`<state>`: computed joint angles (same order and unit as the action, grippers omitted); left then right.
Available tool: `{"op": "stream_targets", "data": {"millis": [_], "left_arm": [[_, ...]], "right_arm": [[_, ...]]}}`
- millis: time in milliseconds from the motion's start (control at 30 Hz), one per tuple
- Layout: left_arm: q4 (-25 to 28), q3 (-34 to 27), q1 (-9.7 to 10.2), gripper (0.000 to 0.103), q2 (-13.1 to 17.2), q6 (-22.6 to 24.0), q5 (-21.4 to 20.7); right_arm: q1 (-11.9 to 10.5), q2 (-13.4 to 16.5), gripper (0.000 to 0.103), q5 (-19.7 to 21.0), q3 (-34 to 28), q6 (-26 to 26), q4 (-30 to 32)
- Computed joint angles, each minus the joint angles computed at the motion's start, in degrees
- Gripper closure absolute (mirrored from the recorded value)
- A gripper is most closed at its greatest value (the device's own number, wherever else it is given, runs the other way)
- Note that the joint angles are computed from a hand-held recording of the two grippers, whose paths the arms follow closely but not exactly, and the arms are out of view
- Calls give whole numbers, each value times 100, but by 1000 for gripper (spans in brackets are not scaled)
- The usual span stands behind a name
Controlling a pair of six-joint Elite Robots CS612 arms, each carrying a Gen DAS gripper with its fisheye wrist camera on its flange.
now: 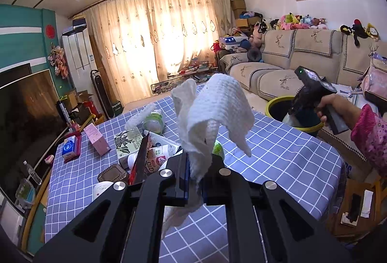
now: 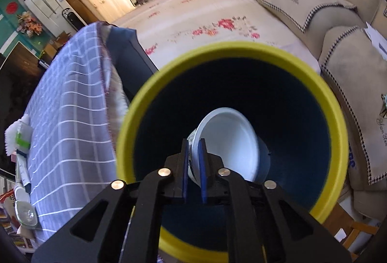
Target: Collect trash
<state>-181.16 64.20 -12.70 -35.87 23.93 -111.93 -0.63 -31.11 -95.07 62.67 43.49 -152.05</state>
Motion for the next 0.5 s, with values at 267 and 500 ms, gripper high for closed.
{"op": "stream_targets", "data": {"millis": [267, 500], "left_arm": [[210, -74, -45, 95, -19, 144, -133], [737, -385, -193, 95, 3, 347, -594]], "right_arm": [[66, -355, 85, -61, 667, 11, -865], [339, -1022, 76, -773, 1844, -311, -2135]]}}
